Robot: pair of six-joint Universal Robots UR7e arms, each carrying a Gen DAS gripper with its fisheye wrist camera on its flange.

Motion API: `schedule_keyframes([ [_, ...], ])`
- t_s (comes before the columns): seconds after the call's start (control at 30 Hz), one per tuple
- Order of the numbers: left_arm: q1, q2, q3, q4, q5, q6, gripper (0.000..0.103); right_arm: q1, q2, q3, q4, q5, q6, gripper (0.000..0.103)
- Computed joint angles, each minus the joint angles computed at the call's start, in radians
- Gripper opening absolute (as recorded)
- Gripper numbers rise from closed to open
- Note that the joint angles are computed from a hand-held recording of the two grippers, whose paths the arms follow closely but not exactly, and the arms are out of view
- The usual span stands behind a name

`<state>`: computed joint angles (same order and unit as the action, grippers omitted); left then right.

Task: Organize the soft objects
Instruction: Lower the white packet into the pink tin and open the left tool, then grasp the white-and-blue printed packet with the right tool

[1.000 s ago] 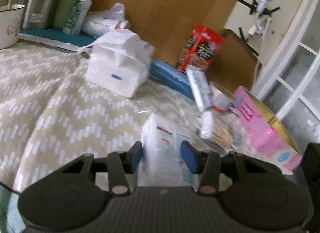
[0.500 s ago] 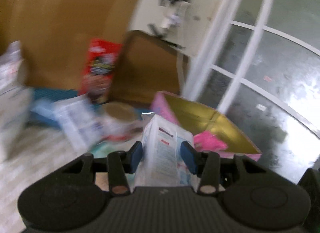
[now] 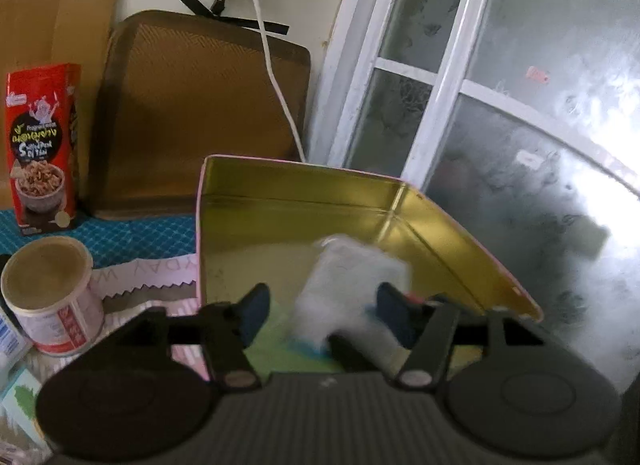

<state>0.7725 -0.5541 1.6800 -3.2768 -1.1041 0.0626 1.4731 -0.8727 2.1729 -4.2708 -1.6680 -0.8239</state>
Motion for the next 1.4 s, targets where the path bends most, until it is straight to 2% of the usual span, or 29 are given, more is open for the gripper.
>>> schedule_keyframes([
  [0.07, -0.013, -0.004, 0.027, -0.043, 0.025, 0.015, 0.066, 0.004, 0.064, -0.042, -0.137, -0.049, -0.042, 0.085],
  [0.13, -0.019, -0.019, 0.055, -0.082, 0.028, 0.052, 0.071, -0.005, 0.099, -0.053, -0.230, -0.048, -0.039, 0.085],
  [0.23, -0.029, -0.053, 0.112, -0.153, 0.053, 0.068, 0.078, -0.024, 0.097, -0.010, -0.267, -0.007, 0.010, 0.085],
  [0.37, -0.024, -0.136, 0.205, -0.191, 0.046, 0.006, 0.079, -0.007, 0.127, 0.006, -0.308, 0.011, -0.054, 0.087],
  [0.43, -0.017, -0.183, 0.266, -0.214, 0.051, -0.012, 0.080, 0.002, 0.125, 0.026, -0.313, 0.034, -0.055, 0.087],
  [0.5, -0.015, -0.226, 0.330, -0.234, 0.090, -0.016, 0.080, 0.003, 0.116, 0.052, -0.308, 0.087, -0.036, 0.087],
  [0.6, -0.001, -0.309, 0.449, -0.275, 0.137, -0.038, 0.080, 0.020, 0.112, 0.059, -0.262, 0.121, -0.042, 0.087],
  [0.63, 0.005, -0.339, 0.490, -0.286, 0.153, -0.053, 0.080, 0.023, 0.111, 0.066, -0.246, 0.138, -0.042, 0.086],
  [0.73, 0.014, -0.407, 0.587, -0.342, 0.232, -0.067, 0.079, 0.039, 0.102, 0.089, -0.152, 0.179, -0.043, 0.071],
  [0.8, 0.026, -0.443, 0.638, -0.389, 0.305, -0.067, 0.078, 0.062, 0.098, 0.088, -0.064, 0.173, -0.040, 0.053],
  [0.83, 0.036, -0.455, 0.652, -0.404, 0.340, -0.064, 0.077, 0.073, 0.090, 0.085, 0.003, 0.170, -0.039, 0.049],
  [0.93, 0.064, -0.439, 0.653, -0.477, 0.485, -0.002, 0.073, 0.113, 0.089, 0.042, 0.171, 0.144, -0.021, 0.047],
  [0.97, 0.082, -0.443, 0.652, -0.480, 0.499, -0.007, 0.072, 0.128, 0.097, 0.019, 0.207, 0.130, -0.024, 0.047],
  [1.03, 0.128, -0.458, 0.655, -0.477, 0.461, -0.039, 0.069, 0.169, 0.121, -0.047, 0.285, 0.084, -0.052, 0.051],
  [1.1, 0.166, -0.503, 0.658, -0.423, 0.362, -0.102, 0.065, 0.211, 0.161, -0.130, 0.346, 0.034, -0.097, 0.070],
  [1.27, 0.171, -0.501, 0.654, -0.432, 0.353, -0.107, 0.064, 0.286, 0.254, -0.340, 0.540, -0.105, -0.238, 0.088],
  [1.37, 0.168, -0.486, 0.675, -0.522, 0.343, -0.070, 0.064, 0.314, 0.321, -0.465, 0.617, -0.215, -0.285, 0.087],
  [1.4, 0.168, -0.483, 0.677, -0.545, 0.338, -0.064, 0.064, 0.317, 0.330, -0.496, 0.659, -0.243, -0.277, 0.076],
])
